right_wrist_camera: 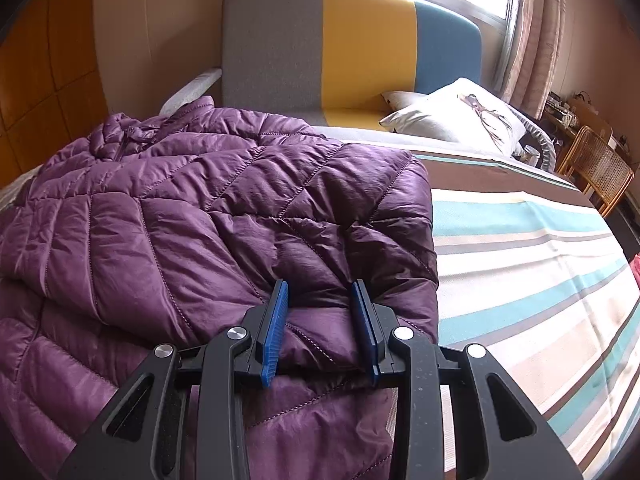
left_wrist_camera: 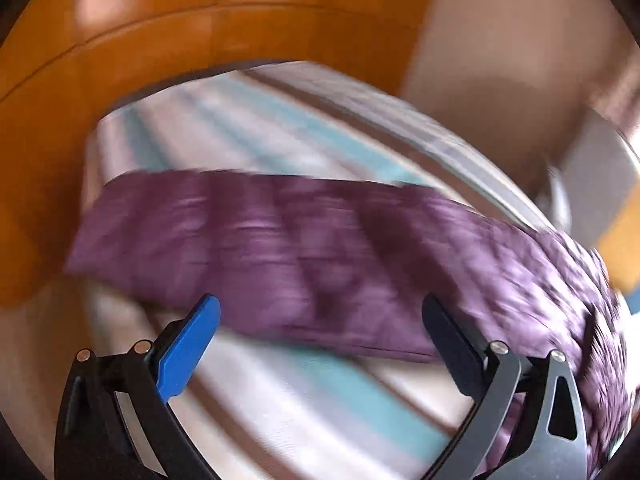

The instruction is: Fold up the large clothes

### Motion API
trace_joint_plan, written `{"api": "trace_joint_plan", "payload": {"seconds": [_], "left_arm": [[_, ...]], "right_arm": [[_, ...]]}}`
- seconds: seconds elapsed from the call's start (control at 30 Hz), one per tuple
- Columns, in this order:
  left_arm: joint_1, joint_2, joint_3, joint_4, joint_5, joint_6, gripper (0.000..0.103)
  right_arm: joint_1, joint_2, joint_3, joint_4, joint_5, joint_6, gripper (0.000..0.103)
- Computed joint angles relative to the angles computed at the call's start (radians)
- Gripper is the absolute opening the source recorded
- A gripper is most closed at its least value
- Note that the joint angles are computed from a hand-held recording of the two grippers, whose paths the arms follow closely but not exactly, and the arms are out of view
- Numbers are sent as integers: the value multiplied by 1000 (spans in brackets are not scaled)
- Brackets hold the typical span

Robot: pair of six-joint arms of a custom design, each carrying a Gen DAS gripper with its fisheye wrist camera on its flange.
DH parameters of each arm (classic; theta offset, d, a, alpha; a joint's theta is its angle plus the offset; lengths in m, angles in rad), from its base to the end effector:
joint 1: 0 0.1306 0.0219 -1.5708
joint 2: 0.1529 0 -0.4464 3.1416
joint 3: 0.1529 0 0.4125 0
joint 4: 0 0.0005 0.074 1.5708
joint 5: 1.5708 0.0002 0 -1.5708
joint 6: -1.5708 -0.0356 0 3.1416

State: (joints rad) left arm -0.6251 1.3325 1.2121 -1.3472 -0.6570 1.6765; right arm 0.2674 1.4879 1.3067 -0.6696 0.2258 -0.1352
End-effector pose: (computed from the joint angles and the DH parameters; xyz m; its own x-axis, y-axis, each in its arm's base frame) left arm 0.3398 -0.2190 0.4242 -0.3250 -0.7365 -0.5932 -0.8456 0.5072 -0.1665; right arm 0.5138 0.1320 0.4197 -0.7340 -0.0649 -0.6761 -0.0163 0.9968 -0.0779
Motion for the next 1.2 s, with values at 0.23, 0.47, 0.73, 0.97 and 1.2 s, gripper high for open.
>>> {"api": "trace_joint_plan", "payload": {"seconds": [0.23,0.47,0.73,0.97,1.2], "left_arm": [[50,-160,-190,-82,89,297,84],[72,-196,-257,-43,51,354,67],[69,-131,-185,-37,-38,344,8],[-56,27,11,-131,-273,186,8],[-133,151,163,49,-329,-200,8]], "right_arm": [[2,0,0,1,1,-2,33],[0,-3,-2,3,-4,-3,33],[-1,-3,-3,4,-5,-3,33],[-2,-3,-2,5,-8,-5,33],[-4,-5,-3,8,-14,-7,33]]}}
